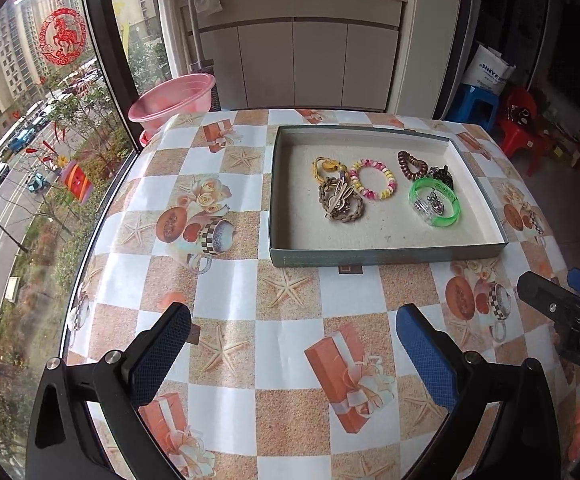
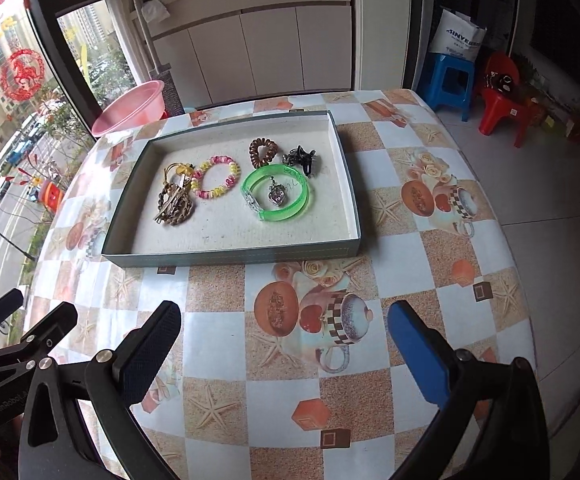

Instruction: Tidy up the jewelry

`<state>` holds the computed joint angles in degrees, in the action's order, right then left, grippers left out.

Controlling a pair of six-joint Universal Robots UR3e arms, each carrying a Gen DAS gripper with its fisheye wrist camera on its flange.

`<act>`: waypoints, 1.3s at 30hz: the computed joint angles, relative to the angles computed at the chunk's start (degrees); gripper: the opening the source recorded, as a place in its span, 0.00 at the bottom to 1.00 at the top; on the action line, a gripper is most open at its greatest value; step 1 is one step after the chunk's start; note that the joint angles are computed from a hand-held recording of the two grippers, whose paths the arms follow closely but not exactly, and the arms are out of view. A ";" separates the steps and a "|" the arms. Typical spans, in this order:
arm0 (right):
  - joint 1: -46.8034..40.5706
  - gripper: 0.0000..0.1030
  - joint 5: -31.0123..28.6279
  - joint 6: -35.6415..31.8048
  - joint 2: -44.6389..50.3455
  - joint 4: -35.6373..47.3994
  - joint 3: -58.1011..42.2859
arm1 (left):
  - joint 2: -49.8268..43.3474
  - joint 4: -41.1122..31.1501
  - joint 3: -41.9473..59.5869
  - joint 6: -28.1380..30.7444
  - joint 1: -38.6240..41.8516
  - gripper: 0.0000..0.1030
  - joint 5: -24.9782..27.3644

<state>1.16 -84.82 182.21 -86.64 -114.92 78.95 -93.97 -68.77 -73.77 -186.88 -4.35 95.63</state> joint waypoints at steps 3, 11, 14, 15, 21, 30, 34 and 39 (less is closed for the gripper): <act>0.83 1.00 -1.11 0.09 -1.86 -2.87 2.44 | 1.87 1.83 -2.56 -0.27 0.03 1.00 0.23; 2.29 1.00 -3.46 0.34 -5.42 -12.53 9.86 | 5.14 7.24 -9.04 -0.40 -0.85 1.00 1.46; 2.33 1.00 -3.66 0.51 -6.50 -13.93 11.51 | 5.76 8.65 -10.39 -0.67 -1.52 1.00 2.40; 2.37 1.00 -3.77 0.51 -6.87 -14.22 12.01 | 5.97 8.88 -10.73 -0.79 -1.62 1.00 2.46; 1.98 1.00 -3.64 0.61 -8.49 -15.20 14.01 | 6.38 9.48 -11.35 -0.80 -2.39 1.00 2.90; 1.72 1.00 -3.54 0.62 -9.05 -15.24 14.48 | 6.35 9.51 -11.11 -0.79 -3.13 1.00 2.97; 1.66 1.00 -3.47 0.62 -9.12 -15.08 14.43 | 6.17 9.50 -11.03 -0.81 -3.23 1.00 3.08; 1.63 1.00 -3.36 0.57 -9.24 -15.16 14.61 | 6.07 9.24 -10.99 -0.93 -3.13 1.00 2.91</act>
